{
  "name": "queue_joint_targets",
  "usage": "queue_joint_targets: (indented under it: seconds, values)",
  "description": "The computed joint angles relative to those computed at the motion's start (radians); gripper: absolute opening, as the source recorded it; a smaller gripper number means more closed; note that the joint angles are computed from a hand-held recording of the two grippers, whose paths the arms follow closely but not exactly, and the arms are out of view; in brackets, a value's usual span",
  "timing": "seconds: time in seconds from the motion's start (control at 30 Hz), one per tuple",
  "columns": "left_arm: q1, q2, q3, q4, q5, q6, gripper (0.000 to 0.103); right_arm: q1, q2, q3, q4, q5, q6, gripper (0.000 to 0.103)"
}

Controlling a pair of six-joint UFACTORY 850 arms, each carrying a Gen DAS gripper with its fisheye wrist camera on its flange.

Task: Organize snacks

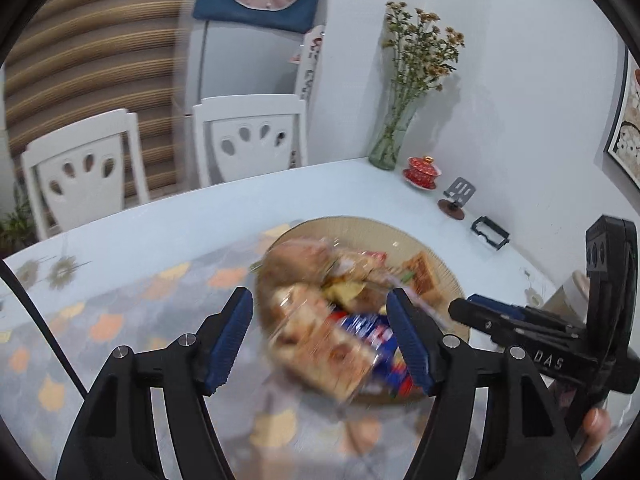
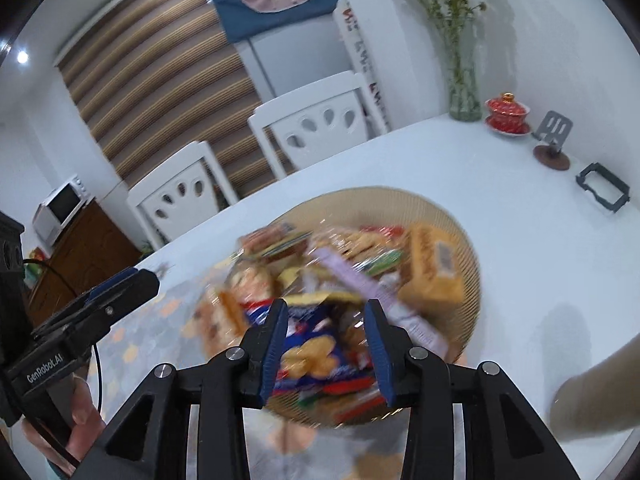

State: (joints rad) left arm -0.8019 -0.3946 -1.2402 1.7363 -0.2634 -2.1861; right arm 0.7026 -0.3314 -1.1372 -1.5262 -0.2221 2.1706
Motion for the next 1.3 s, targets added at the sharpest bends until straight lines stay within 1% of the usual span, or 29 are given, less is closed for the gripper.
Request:
queue_joint_targets:
  seconds: [0.1, 0.13, 0.2, 0.27, 0.3, 0.37, 0.43, 0.47, 0.5, 0.57, 0.6, 0.63, 0.67, 0.73, 0.77, 0.8, 0.87, 0.9, 1.0, 1.13, 1.2, 1.27, 1.3]
  values:
    - [-0.022, 0.063, 0.079, -0.080, -0.063, 0.059, 0.068, 0.034, 0.007, 0.007, -0.040, 0.009, 0.025, 0.038]
    - [-0.029, 0.089, 0.112, -0.087, -0.083, 0.055, 0.068, 0.044, 0.010, 0.010, -0.066, 0.015, 0.049, 0.038]
    - [-0.044, 0.131, 0.167, -0.166, -0.133, 0.088, 0.075, 0.069, 0.012, 0.014, -0.156, 0.041, 0.129, 0.038]
    - [-0.060, 0.180, 0.232, -0.207, -0.187, 0.080, 0.077, 0.096, 0.008, 0.011, -0.207, 0.055, 0.166, 0.038]
    - [-0.070, 0.202, 0.260, -0.253, -0.227, 0.099, 0.077, 0.115, 0.003, 0.009, -0.236, 0.057, 0.194, 0.038]
    - [-0.100, 0.221, 0.293, -0.440, -0.375, 0.189, 0.077, 0.149, -0.017, -0.004, -0.265, 0.078, 0.219, 0.038]
    - [-0.113, 0.223, 0.315, -0.571, -0.474, 0.228, 0.077, 0.179, -0.049, -0.021, -0.279, 0.096, 0.229, 0.038]
    - [-0.120, 0.236, 0.347, -0.591, -0.492, 0.206, 0.077, 0.193, -0.071, -0.034, -0.273, 0.108, 0.218, 0.038]
    - [-0.128, 0.254, 0.390, -0.590, -0.495, 0.155, 0.077, 0.203, -0.094, -0.050, -0.229, 0.120, 0.170, 0.038]
    - [-0.144, 0.276, 0.452, -0.592, -0.489, 0.067, 0.077, 0.226, -0.146, -0.082, -0.075, 0.127, 0.011, 0.038]
    - [-0.153, 0.287, 0.490, -0.574, -0.476, 0.004, 0.077, 0.236, -0.167, -0.092, -0.044, 0.116, -0.024, 0.038]
    - [-0.160, 0.291, 0.514, -0.558, -0.467, -0.041, 0.077, 0.247, -0.189, -0.105, 0.018, 0.102, -0.094, 0.038]
    - [-0.166, 0.290, 0.537, -0.545, -0.458, -0.083, 0.077, 0.257, -0.212, -0.120, 0.091, 0.088, -0.177, 0.038]
    - [-0.172, 0.279, 0.569, -0.523, -0.444, -0.144, 0.077, 0.273, -0.254, -0.146, 0.178, 0.071, -0.284, 0.038]
    - [-0.176, 0.267, 0.577, -0.521, -0.446, -0.156, 0.077, 0.278, -0.270, -0.155, 0.204, 0.069, -0.321, 0.038]
    - [-0.170, 0.253, 0.580, -0.523, -0.435, -0.153, 0.077, 0.283, -0.288, -0.167, 0.266, 0.064, -0.389, 0.038]
    - [-0.156, 0.235, 0.592, -0.500, -0.393, -0.182, 0.077, 0.284, -0.308, -0.181, 0.337, 0.062, -0.460, 0.038]
    - [-0.151, 0.223, 0.590, -0.507, -0.384, -0.179, 0.077, 0.286, -0.316, -0.188, 0.376, 0.057, -0.494, 0.038]
    - [-0.145, 0.190, 0.584, -0.533, -0.382, -0.161, 0.077, 0.292, -0.328, -0.194, 0.356, 0.033, -0.471, 0.038]
    - [-0.147, 0.180, 0.593, -0.498, -0.384, -0.210, 0.081, 0.301, -0.329, -0.188, 0.244, 0.016, -0.369, 0.039]
    - [-0.140, 0.180, 0.602, -0.475, -0.376, -0.238, 0.085, 0.311, -0.333, -0.190, 0.200, -0.003, -0.339, 0.045]
    - [-0.131, 0.183, 0.608, -0.467, -0.366, -0.254, 0.093, 0.325, -0.345, -0.206, 0.229, -0.040, -0.390, 0.048]
    - [-0.132, 0.185, 0.610, -0.465, -0.361, -0.259, 0.094, 0.334, -0.348, -0.211, 0.248, -0.067, -0.419, 0.048]
